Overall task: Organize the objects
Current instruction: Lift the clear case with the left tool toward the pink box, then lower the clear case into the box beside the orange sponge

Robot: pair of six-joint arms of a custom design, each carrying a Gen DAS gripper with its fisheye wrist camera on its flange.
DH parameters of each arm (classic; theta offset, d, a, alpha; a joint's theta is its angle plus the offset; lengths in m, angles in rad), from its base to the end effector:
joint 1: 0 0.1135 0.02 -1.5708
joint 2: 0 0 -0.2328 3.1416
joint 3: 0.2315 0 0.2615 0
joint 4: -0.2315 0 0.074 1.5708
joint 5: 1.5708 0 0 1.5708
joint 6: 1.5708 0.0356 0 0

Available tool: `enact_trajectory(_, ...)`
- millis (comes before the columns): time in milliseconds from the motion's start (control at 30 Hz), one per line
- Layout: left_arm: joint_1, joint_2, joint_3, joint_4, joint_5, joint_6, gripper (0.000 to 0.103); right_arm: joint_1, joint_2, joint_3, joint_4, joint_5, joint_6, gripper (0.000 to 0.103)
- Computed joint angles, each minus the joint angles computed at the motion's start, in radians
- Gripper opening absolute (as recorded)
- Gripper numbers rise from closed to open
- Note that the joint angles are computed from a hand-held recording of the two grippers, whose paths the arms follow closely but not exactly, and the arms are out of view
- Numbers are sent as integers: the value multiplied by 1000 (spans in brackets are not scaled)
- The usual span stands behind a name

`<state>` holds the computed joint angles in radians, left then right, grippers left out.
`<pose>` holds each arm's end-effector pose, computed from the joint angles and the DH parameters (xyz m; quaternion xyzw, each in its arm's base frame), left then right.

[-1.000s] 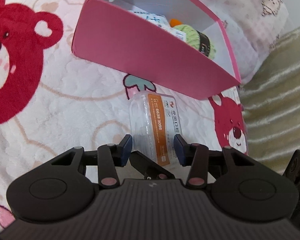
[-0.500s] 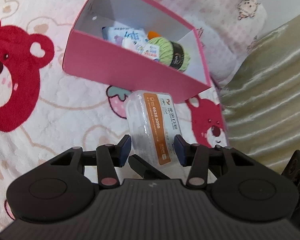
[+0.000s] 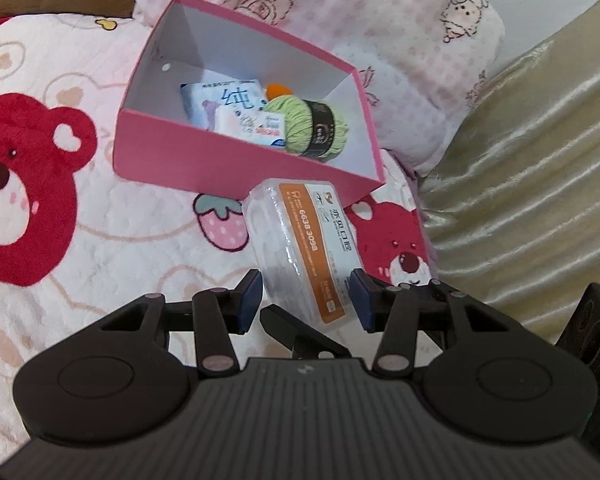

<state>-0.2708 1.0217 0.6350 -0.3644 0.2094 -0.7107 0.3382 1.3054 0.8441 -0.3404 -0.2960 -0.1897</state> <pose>0.2258 -0.0704 0.1974 -0.1584 0.8993 -0.2713 0.3043 0.2689 0.1056 0.2009 -0.2926 0.8707 0.1638 0.3599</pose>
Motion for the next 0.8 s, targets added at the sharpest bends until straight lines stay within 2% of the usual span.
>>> enact_trajectory(133, 4, 10, 51, -45, -2, 13, 46, 0, 5, 47, -42, 7, 2, 67)
enact_trajectory(233, 4, 23, 81, -63, -19, 33, 48, 22, 3, 38, 7, 40, -27, 66)
enact_trajectory(433, 55, 40, 150, -94, 15, 72, 48, 22, 20, 69, 46, 25, -43, 66)
enact_trajectory(800, 103, 134, 309, -144, 43, 140, 48, 0, 96, 213, 33, -9, -69, 66)
